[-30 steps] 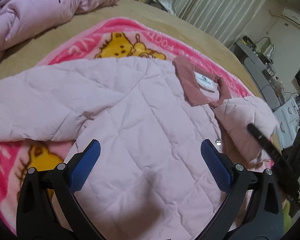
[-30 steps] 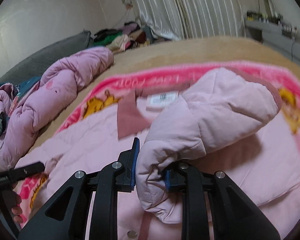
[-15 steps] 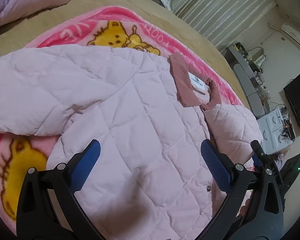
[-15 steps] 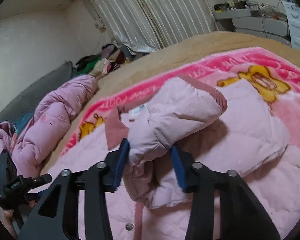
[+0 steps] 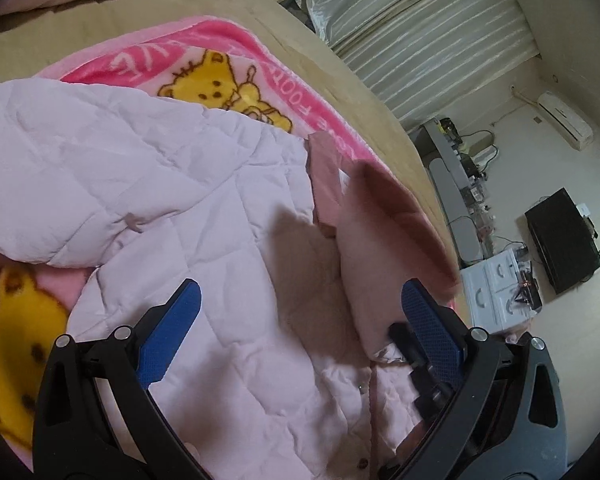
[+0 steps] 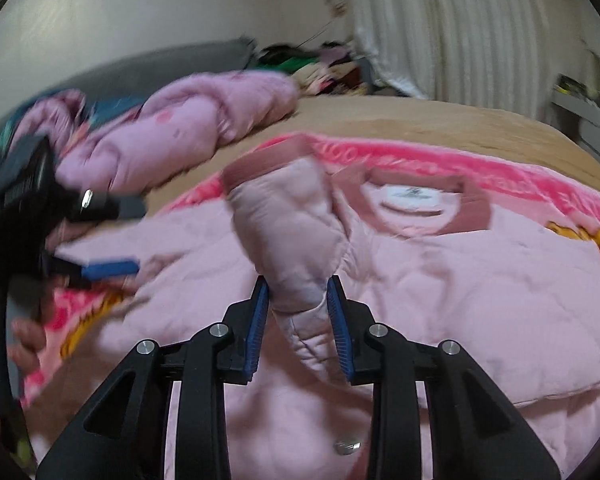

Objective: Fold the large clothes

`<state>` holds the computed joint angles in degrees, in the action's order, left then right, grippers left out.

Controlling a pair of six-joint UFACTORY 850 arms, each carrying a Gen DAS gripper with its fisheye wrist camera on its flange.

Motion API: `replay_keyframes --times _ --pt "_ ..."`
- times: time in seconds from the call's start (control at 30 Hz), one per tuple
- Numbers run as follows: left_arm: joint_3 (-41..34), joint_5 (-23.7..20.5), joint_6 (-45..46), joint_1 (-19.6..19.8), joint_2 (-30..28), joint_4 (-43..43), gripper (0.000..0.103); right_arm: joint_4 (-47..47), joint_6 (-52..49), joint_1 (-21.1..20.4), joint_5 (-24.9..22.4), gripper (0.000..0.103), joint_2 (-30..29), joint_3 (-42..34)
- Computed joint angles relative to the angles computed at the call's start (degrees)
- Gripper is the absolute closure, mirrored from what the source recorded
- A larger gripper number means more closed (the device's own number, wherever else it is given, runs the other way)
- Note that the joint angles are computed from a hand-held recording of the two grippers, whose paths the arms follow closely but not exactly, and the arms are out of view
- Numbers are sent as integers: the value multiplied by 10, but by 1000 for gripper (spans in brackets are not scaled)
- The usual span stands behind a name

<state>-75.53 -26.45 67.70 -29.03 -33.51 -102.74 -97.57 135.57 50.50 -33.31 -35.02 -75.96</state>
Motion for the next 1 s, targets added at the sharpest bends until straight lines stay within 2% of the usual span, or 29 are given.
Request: replay_keyframes --times 0.13,0.17,0.2,0.27,0.5,0.57,0.63,0.67,0.7,0.77,0.9,1.0 --pt "-5 -9 -15 -2 -9 10 9 46 -69 1 35 69 -16 -22" --pt "-6 -14 -18 -2 -11 12 9 47 -71 1 48 61 -14 -21" --pt "-7 -17 -21 -3 -14 16 9 47 -69 -1 56 49 -11 -17" --pt "-12 -17 -32 -6 -20 28 9 30 -37 -1 61 41 2 0" --pt "-38 -36 -89 -19 -63 72 9 -4 118 4 21 41 85 116" --pt "-39 -21 -72 -28 -63 62 11 17 126 9 0 41 105 142" --pt "-42 -21 -63 -32 -64 60 37 37 135 13 -20 41 125 168" --pt "-44 -21 -63 -34 -66 61 56 43 141 14 -28 41 133 179" --pt "-46 -7 -72 -38 -66 72 60 53 148 16 -37 41 143 192" --pt "-43 -8 -43 -41 -66 58 81 66 154 16 -47 41 155 207" --pt "-21 9 43 -44 -40 -12 86 118 120 20 -85 41 173 226" --pt "3 38 187 -49 5 -105 86 126 131 22 -106 41 187 246"
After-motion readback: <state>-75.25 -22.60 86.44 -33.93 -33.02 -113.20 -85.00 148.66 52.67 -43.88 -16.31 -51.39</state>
